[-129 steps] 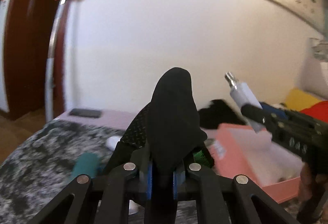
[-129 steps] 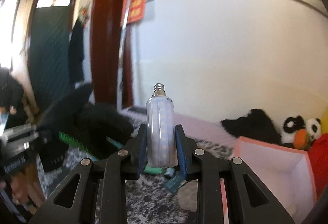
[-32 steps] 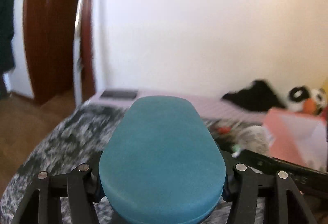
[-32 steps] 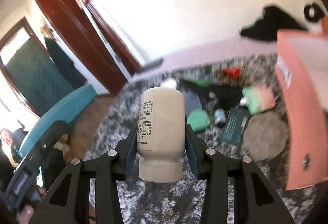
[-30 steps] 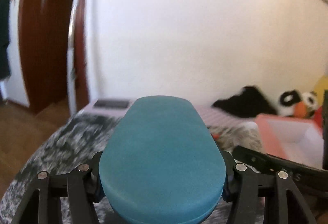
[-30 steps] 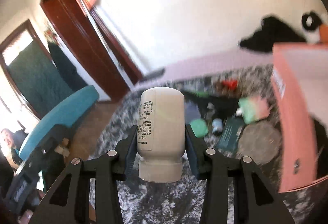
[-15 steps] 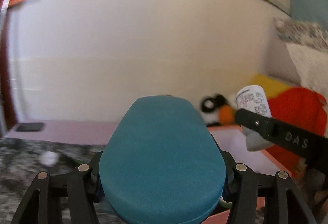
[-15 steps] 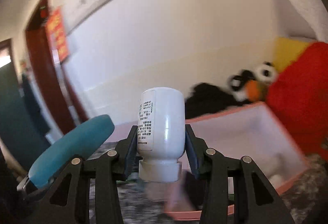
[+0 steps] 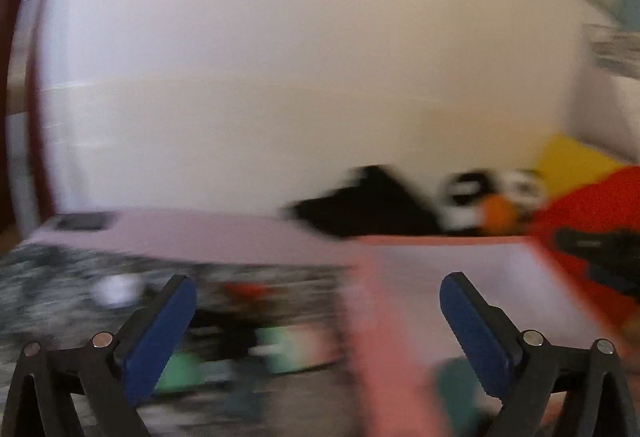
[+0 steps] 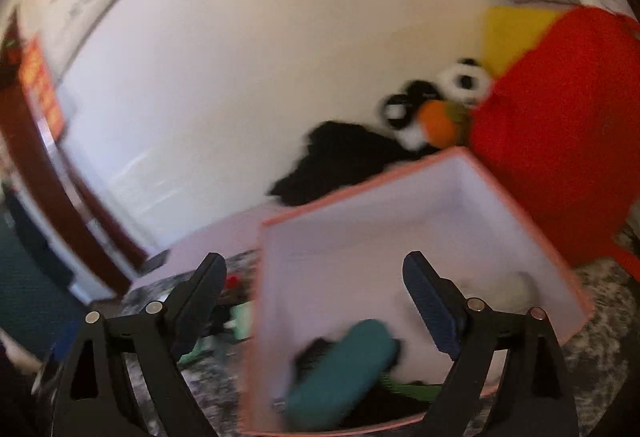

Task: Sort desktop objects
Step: 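Carry the case and pill bottle into the pink box and open both tools, then grasp the blue doll with the left tool while the right tool grasps the green tape measure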

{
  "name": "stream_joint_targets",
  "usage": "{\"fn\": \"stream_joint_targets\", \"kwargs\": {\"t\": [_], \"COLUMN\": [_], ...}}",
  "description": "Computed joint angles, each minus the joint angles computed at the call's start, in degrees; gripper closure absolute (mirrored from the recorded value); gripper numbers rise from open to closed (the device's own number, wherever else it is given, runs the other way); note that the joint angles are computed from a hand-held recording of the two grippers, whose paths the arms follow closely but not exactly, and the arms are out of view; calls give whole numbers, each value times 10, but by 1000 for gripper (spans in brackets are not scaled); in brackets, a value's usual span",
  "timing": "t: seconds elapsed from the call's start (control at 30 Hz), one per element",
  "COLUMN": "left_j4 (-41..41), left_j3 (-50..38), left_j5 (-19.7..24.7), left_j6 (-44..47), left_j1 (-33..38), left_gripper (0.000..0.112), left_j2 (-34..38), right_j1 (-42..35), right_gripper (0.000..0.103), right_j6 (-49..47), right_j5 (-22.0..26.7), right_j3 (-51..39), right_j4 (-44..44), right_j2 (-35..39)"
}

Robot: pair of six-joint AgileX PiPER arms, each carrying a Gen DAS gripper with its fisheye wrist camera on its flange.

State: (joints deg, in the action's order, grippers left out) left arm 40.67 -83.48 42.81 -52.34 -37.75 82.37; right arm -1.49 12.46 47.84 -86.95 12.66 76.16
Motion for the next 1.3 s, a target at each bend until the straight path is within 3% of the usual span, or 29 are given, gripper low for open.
{"fn": "stream_joint_targets", "kwargs": {"t": [0.1, 0.23, 0.33, 0.43, 0.57, 0.63, 0.7, 0.77, 0.87, 0.93, 0.97, 1.03, 1.17, 1.3], "left_j4": [-69, -179, -244, -251, -396, -450, -453, -466, -516, -536, -576, -598, -589, -608], "left_j3": [56, 160, 203, 233, 208, 183, 149, 113, 78, 62, 50, 36, 48, 103], "left_j5": [2, -53, -91, -132, -180, -184, -179, -166, -159, -161, -148, -132, -126, -113], "left_j6": [69, 193, 316, 392, 563, 616, 619, 633, 687, 705, 737, 743, 716, 727], "left_j1": [110, 259, 333, 362, 404, 412, 410, 408, 407, 403, 405, 405, 399, 410], "left_gripper": [11, 11, 11, 12, 12, 12, 13, 19, 19, 20, 38, 62, 63, 63], "left_j2": [-36, -56, -27, 2, 58, 95, 134, 170, 208, 230, 240, 248, 217, 145], "right_j1": [131, 288, 354, 376, 386, 376, 366, 370, 377, 378, 375, 361, 335, 337], "right_gripper": [9, 9, 10, 11, 16, 16, 16, 20, 24, 44, 44, 44, 44, 44], "right_j6": [53, 134, 151, 147, 136, 126, 105, 98, 87, 76, 71, 65, 48, 54], "right_j5": [-13, -26, -32, -31, -2, 39, 72, 102, 149, 128, 119, 109, 86, 49], "right_j3": [-10, -24, -52, -100, -219, -314, -401, -467, -553, -538, -527, -503, -440, -336], "right_j4": [-77, -174, -171, -168, -188, -169, -135, -148, -189, -205, -202, -167, -103, -92], "right_j2": [24, 97, 186, 275, 407, 483, 550, 599, 665, 659, 653, 637, 593, 506]}}
